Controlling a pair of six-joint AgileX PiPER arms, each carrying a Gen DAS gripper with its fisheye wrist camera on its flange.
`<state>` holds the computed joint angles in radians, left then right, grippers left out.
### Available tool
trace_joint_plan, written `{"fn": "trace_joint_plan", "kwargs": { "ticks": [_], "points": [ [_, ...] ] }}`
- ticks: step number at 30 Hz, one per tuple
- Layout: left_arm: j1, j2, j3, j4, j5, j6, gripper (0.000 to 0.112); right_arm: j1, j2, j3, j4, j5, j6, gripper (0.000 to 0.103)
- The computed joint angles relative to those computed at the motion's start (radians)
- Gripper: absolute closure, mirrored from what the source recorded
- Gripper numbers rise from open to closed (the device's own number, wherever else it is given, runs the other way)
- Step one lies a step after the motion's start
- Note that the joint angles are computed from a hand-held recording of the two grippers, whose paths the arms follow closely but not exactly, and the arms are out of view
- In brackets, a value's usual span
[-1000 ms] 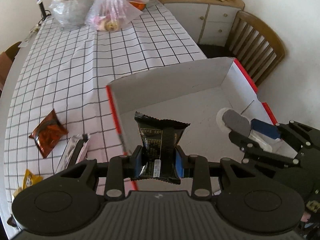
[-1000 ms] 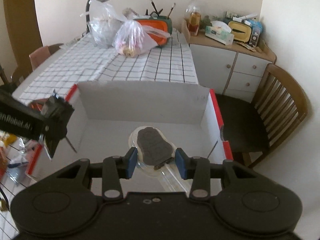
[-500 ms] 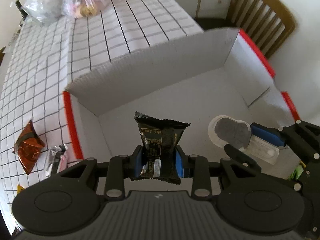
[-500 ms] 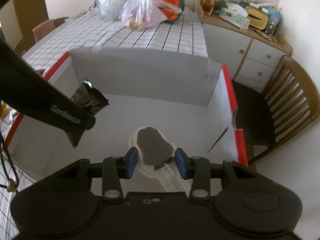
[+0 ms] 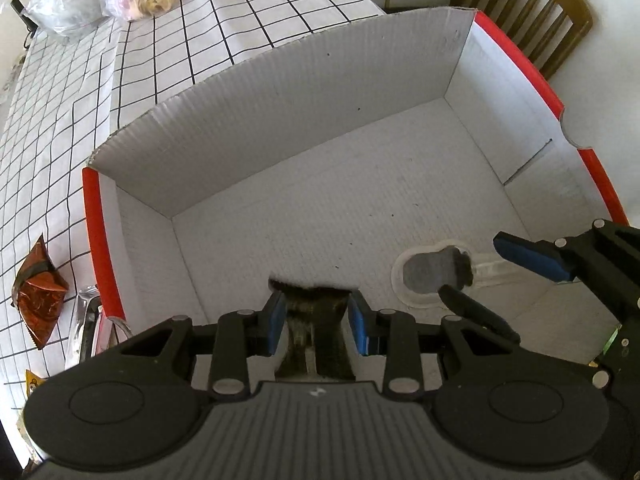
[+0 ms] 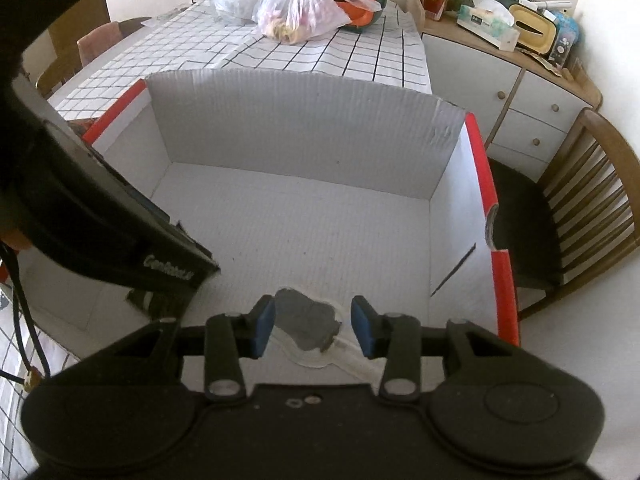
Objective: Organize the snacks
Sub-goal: 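Open the left gripper to drop the black bar while the right releases the grey item in the box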
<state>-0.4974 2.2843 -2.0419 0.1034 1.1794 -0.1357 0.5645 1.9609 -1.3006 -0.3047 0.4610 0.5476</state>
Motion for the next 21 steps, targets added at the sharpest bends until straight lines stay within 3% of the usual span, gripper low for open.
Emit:
{"fn": "trace_joint_plan", "kwargs": {
  "ticks": [2,7,21],
  "points": [
    [0.006,-0.014,0.021,-0.009,-0.017,0.001,0.066,-0.001,-0.017,0.017,-0.011,-0.008,0.008,0.06],
    [0.027,-0.072,0.088,-0.037,-0.067,0.02,0.066,-0.004,-0.064,0.045,-0.022,-0.024,0.028,0.055],
    [0.087,-0.389,0.458,-0.11,-0.302,0.09,0.061,0.066,-0.214,0.138,-0.207,-0.054,0.319,0.039]
  ]
}}
